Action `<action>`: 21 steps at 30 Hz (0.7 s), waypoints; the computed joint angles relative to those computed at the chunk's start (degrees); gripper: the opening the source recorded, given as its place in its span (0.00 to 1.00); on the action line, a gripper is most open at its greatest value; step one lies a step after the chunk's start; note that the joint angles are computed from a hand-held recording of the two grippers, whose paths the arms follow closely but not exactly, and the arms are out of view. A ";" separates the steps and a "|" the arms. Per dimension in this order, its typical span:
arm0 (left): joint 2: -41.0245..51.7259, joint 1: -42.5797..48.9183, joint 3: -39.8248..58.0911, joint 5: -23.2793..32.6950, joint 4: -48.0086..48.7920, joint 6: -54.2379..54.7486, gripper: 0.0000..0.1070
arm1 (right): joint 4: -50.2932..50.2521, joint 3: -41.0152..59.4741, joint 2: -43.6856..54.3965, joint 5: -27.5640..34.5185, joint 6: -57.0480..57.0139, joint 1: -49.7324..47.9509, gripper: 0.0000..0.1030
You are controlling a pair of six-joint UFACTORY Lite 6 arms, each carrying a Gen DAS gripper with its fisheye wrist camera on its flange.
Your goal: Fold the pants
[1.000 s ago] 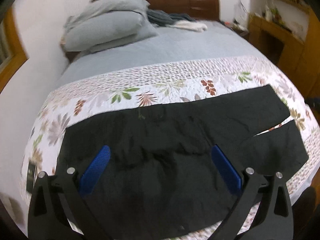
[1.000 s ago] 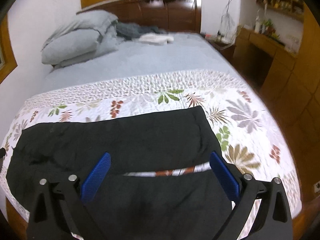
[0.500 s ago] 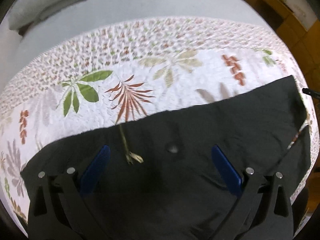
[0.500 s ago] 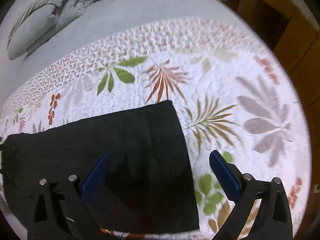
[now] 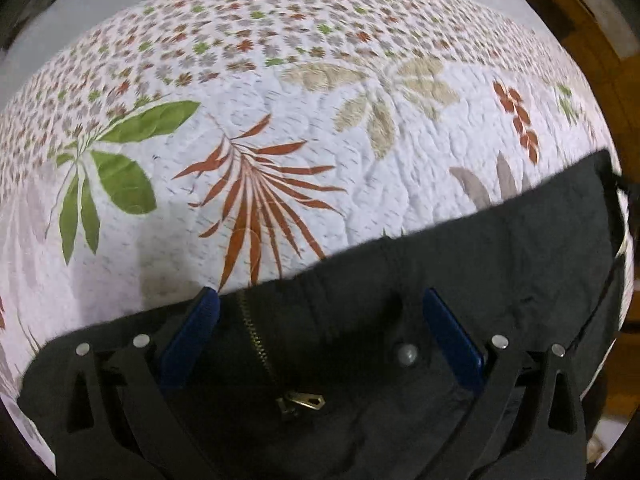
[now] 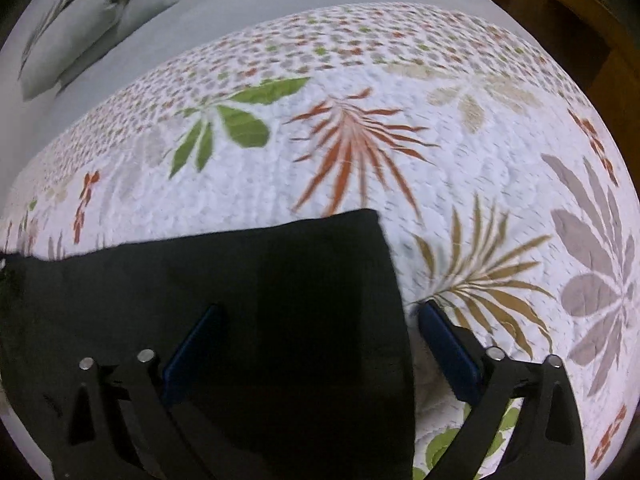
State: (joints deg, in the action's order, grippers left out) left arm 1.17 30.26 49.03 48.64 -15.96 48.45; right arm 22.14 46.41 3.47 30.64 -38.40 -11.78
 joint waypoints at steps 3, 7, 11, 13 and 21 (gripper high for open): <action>-2.63 -0.74 -2.35 0.12 0.92 2.42 0.93 | -2.58 -0.48 -1.52 -1.17 1.74 2.12 0.51; -5.83 -3.70 -5.87 -4.93 7.70 -4.94 0.59 | 1.64 0.39 -3.61 1.56 -2.06 -0.65 0.16; -7.25 -0.28 -5.14 -4.88 9.57 -6.25 0.07 | 1.24 -3.04 -11.99 2.30 -3.54 1.58 0.11; -7.66 3.61 -3.40 -1.54 5.09 -2.12 0.00 | 5.17 -4.37 -18.94 6.56 -8.13 0.36 0.10; -17.60 7.49 -0.36 12.50 -12.63 11.90 0.86 | 15.21 -1.21 -42.78 33.51 -20.14 -13.21 0.09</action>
